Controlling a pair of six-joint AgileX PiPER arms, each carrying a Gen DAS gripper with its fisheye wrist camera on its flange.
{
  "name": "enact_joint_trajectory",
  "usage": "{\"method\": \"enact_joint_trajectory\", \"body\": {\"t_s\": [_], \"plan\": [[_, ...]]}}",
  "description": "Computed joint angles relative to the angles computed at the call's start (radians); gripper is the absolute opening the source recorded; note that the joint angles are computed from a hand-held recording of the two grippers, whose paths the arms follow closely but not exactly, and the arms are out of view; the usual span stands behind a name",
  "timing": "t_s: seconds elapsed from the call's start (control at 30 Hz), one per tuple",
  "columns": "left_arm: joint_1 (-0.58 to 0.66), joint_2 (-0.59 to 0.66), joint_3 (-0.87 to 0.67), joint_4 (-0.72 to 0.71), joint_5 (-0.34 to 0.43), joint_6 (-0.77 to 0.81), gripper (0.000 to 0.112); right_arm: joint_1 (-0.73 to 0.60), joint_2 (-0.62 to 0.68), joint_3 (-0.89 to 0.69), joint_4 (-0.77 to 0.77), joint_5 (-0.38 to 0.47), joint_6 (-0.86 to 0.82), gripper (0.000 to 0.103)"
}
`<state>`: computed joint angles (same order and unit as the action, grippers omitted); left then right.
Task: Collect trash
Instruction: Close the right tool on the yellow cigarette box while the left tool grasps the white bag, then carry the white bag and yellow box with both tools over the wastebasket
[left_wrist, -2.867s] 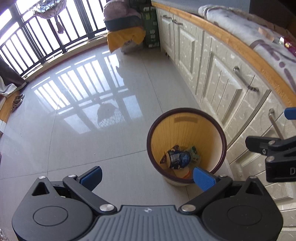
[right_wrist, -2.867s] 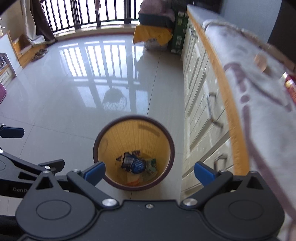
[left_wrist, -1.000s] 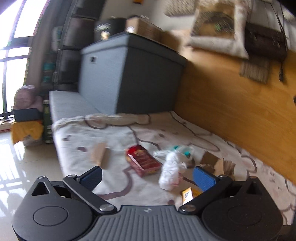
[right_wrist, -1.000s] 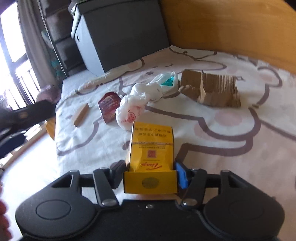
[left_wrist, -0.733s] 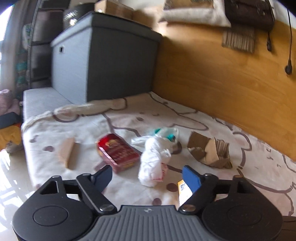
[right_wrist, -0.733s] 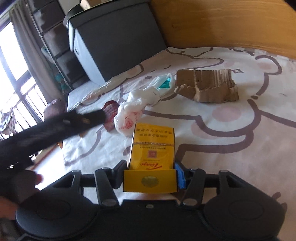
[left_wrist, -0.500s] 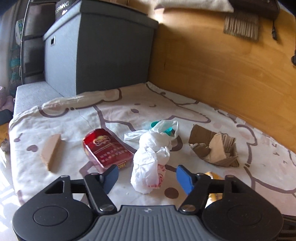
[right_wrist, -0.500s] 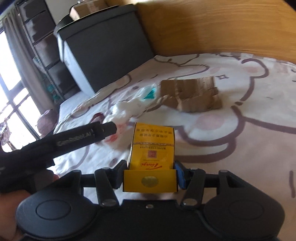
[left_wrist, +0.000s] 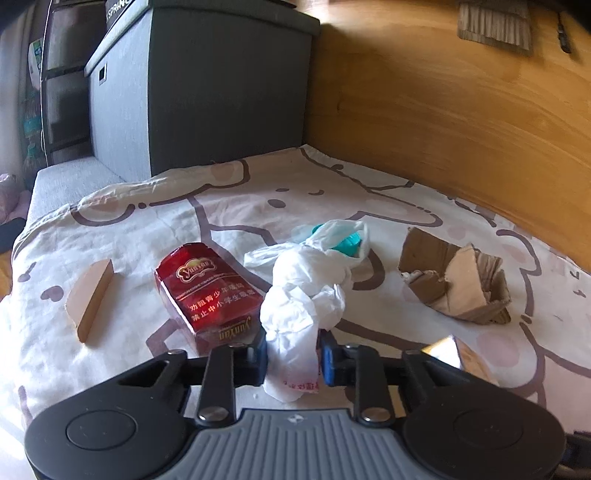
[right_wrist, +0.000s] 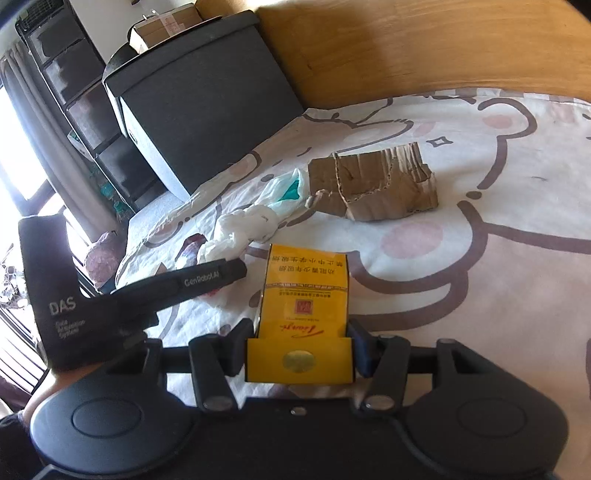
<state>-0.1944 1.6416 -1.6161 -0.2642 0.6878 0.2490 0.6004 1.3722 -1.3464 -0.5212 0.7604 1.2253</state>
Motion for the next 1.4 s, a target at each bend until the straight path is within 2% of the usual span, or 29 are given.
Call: {"method": "enact_joint_trajectory", "body": {"t_s": [0.13, 0.47, 0.77, 1.13, 1.4], "plan": [[0.007, -0.071, 0.075, -0.021, -0.019, 0.018, 0.025, 0.005, -0.001, 0.001, -0.007, 0.003, 0.003, 0.055], [0.063, -0.261, 0.235, -0.091, -0.011, 0.063, 0.025, 0.048, 0.000, -0.018, -0.045, 0.058, 0.030, 0.055], [0.103, -0.396, 0.298, -0.114, 0.010, 0.060, 0.024, 0.095, -0.021, -0.046, -0.102, 0.161, 0.005, 0.055], [0.202, -0.528, 0.283, -0.161, 0.095, 0.074, 0.024, 0.265, -0.014, -0.195, -0.252, 0.329, -0.051, 0.055], [0.414, -0.594, 0.260, -0.269, 0.205, 0.167, 0.024, 0.390, 0.059, -0.343, -0.321, 0.433, -0.115, 0.055]]}}
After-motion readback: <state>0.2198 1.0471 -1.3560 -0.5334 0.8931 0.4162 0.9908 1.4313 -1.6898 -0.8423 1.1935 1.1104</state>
